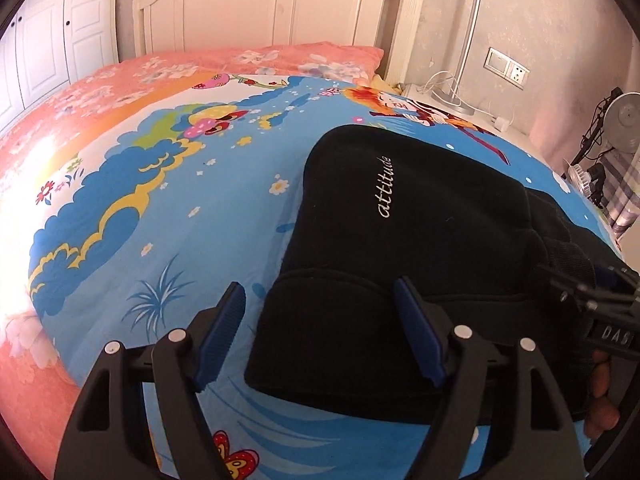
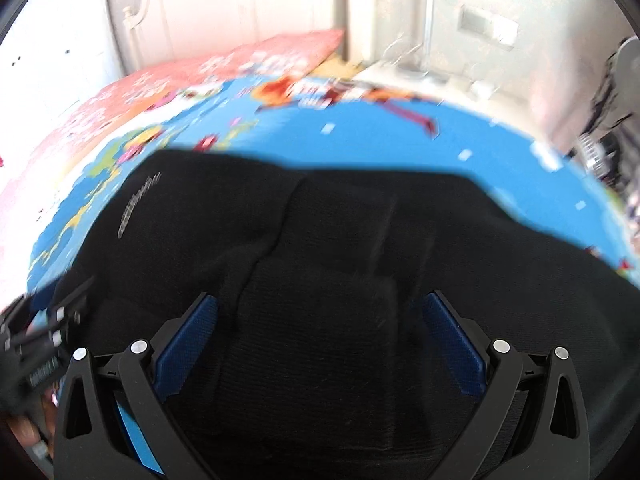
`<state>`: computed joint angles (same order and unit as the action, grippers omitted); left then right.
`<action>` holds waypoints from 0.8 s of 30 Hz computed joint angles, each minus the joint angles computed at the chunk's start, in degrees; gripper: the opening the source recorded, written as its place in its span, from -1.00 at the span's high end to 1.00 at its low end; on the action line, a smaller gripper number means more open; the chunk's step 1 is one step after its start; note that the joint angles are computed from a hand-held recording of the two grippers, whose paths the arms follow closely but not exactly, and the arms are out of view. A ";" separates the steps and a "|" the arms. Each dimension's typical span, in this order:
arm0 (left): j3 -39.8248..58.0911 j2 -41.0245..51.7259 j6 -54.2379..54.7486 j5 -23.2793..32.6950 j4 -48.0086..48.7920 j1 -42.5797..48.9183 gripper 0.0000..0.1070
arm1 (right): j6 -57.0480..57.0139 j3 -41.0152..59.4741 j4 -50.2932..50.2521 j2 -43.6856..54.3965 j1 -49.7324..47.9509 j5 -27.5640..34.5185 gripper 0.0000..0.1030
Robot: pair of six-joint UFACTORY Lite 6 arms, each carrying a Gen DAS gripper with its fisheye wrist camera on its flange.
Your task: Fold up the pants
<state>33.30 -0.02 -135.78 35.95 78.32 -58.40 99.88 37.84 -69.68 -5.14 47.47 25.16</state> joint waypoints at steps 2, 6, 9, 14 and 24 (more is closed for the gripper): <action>-0.14 -0.07 -0.53 -0.18 0.36 0.01 -0.44 | 1.22 2.44 -0.94 0.23 0.39 3.95 -0.92; -0.61 -0.36 -2.27 -0.79 1.33 0.22 -0.44 | -5.80 8.87 0.13 7.53 -5.37 -0.69 -0.92; -0.36 -0.16 -1.24 -0.30 0.96 0.18 -0.44 | -13.42 13.12 9.33 15.41 -10.85 -5.89 -0.91; -4.88 -5.74 -4.01 -5.05 6.78 2.93 -0.45 | -9.18 13.58 4.61 16.71 -8.52 -2.95 -0.91; -13.15 -12.26 -19.74 -12.43 20.51 4.20 -0.49 | -3.60 10.97 0.11 15.26 -9.59 -5.78 -0.91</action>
<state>20.15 -12.28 -155.52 23.52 98.82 -54.20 96.28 48.81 -69.58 10.12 37.88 19.38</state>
